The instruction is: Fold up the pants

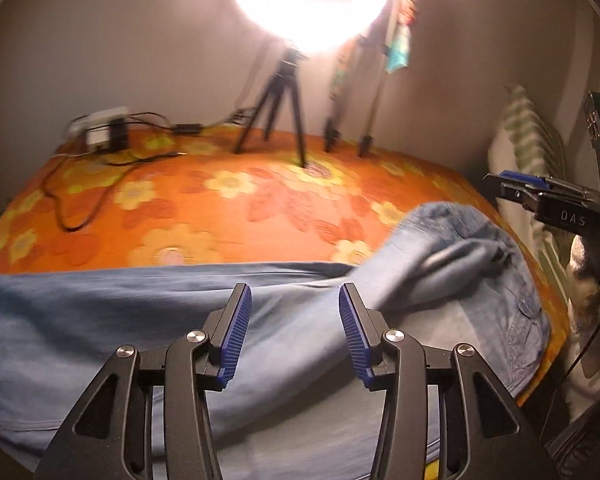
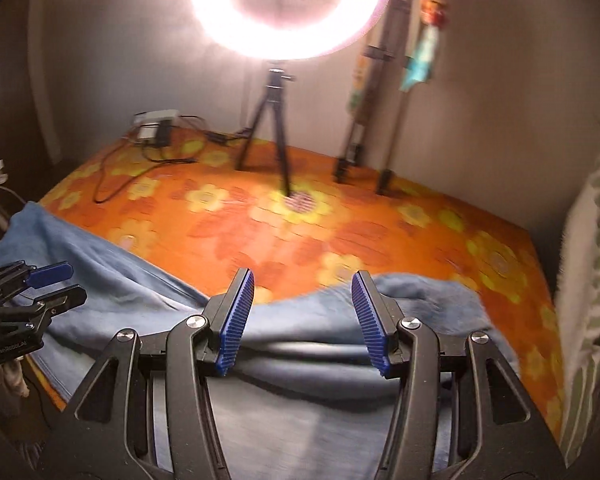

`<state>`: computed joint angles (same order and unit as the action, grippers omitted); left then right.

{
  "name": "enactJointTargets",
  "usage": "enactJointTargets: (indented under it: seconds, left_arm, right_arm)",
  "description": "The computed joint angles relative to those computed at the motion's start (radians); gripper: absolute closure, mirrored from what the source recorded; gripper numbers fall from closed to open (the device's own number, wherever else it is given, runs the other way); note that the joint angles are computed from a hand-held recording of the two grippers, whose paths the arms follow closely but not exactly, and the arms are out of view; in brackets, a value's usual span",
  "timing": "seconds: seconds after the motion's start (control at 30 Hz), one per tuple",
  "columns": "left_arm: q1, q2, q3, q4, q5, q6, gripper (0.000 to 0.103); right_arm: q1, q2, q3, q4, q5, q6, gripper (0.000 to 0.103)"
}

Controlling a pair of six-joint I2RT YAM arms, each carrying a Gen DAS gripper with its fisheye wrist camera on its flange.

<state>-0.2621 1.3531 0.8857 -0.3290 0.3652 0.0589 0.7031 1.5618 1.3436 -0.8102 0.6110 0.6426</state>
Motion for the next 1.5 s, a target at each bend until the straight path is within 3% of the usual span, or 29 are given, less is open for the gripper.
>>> enactJointTargets:
  seconds: [0.3,0.37,0.5,0.6,0.67,0.8,0.9,1.13,1.37,1.4,1.5]
  left_arm:
    - [-0.168,0.133,0.101,-0.012,-0.052,-0.041,0.054]
    - [-0.18,0.164,0.135,-0.026,-0.043,-0.044,0.054]
    - [-0.213,0.229,0.201,-0.063,-0.057,-0.013,0.051]
    - [-0.22,0.273,0.235,-0.085,-0.063,-0.001,0.048]
    - [-0.217,0.314,0.269,-0.116,-0.057,0.01,0.048]
    - [-0.217,0.365,0.309,-0.156,-0.07,0.03,0.048]
    - [-0.213,0.386,0.325,-0.177,-0.071,0.047,0.048]
    - [-0.196,0.424,0.361,-0.228,-0.064,0.091,0.048]
    - [-0.195,0.448,0.378,-0.239,-0.057,0.099,0.048]
    - [-0.198,0.445,0.375,-0.236,-0.058,0.103,0.049]
    - [-0.203,0.437,0.368,-0.229,-0.059,0.106,0.069]
  right_arm:
    - [-0.079,-0.223,-0.236,0.02,-0.02,-0.011,0.05]
    - [-0.137,-0.289,-0.293,0.049,-0.074,-0.047,0.05]
    - [-0.412,-0.44,-0.415,0.118,-0.324,-0.161,0.049]
    - [-0.624,-0.458,-0.452,0.151,-0.48,-0.252,0.047]
    - [-0.756,-0.423,-0.457,0.18,-0.572,-0.325,0.047]
    - [-0.876,-0.311,-0.432,0.232,-0.657,-0.42,0.044]
    - [-0.937,-0.188,-0.381,0.255,-0.749,-0.471,0.033]
    - [-0.979,0.111,-0.247,0.279,-0.848,-0.498,0.031]
    - [-0.969,0.191,-0.239,0.323,-0.893,-0.501,0.031]
    - [-0.968,0.196,-0.24,0.325,-0.906,-0.504,0.031]
    - [-0.968,0.199,-0.245,0.33,-0.94,-0.507,0.038]
